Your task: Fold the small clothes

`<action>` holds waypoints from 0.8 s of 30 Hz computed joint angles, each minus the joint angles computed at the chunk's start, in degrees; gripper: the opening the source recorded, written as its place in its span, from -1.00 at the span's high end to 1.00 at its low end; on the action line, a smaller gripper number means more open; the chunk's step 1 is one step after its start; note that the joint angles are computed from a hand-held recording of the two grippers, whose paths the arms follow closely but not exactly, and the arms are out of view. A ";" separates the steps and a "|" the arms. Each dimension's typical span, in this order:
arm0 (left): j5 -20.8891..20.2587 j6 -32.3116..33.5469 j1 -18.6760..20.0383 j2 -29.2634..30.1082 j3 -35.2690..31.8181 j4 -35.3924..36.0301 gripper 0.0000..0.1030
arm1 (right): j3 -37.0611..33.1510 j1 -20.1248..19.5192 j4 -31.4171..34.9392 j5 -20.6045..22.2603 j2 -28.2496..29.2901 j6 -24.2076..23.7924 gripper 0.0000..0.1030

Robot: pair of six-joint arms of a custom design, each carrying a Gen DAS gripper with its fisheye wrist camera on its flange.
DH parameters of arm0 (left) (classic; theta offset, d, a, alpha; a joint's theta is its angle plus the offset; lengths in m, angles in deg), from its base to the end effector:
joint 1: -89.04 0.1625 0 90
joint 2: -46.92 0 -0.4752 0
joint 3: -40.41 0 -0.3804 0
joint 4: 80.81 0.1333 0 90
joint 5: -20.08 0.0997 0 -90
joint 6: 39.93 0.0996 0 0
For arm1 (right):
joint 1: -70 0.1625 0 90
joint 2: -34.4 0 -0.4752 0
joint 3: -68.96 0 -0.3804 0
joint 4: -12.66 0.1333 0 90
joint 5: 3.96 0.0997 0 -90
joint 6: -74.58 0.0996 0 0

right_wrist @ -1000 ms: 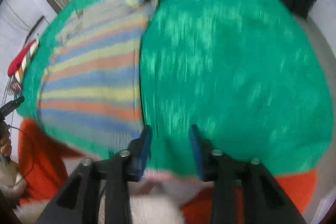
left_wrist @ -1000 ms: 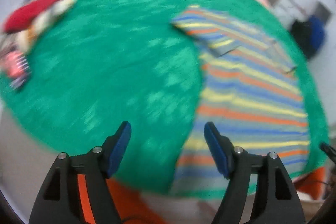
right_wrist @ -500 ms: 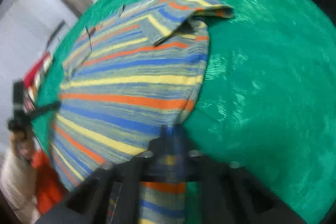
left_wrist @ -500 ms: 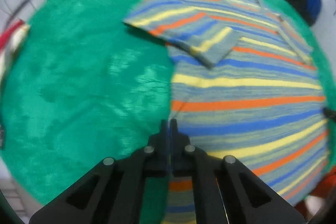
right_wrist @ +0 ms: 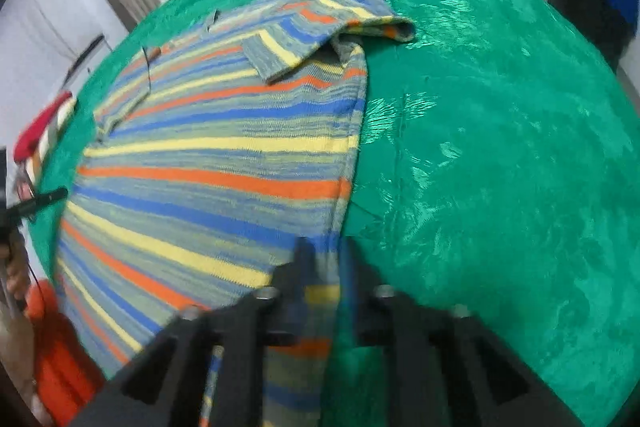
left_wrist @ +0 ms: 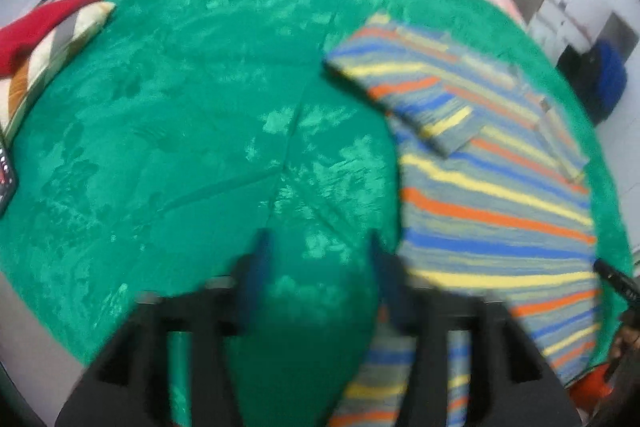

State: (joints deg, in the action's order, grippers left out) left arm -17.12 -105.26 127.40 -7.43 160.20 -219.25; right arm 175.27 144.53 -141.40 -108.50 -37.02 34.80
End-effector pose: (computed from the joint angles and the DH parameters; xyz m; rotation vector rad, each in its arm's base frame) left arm -0.2701 -0.4850 0.1159 -0.1048 2.3067 -0.7946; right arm -0.0550 -0.6047 0.3598 0.4718 -2.6081 0.4540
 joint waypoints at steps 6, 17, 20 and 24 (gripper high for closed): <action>1.99 -0.95 -4.76 -0.59 3.53 -3.98 -0.75 | 5.04 -1.04 -6.50 2.08 -5.98 -2.24 -0.23; 2.50 3.36 -5.89 8.42 1.75 -1.45 -0.86 | 11.50 -4.83 -13.48 1.51 -11.65 -6.10 -0.28; 0.18 2.88 -4.37 8.93 1.45 -0.40 -0.96 | 12.25 -5.35 -13.70 3.18 -12.50 -5.53 -0.28; -2.30 4.70 -3.16 8.86 3.03 -5.84 -0.99 | 10.73 -2.44 -13.01 2.79 -11.99 -9.04 -0.28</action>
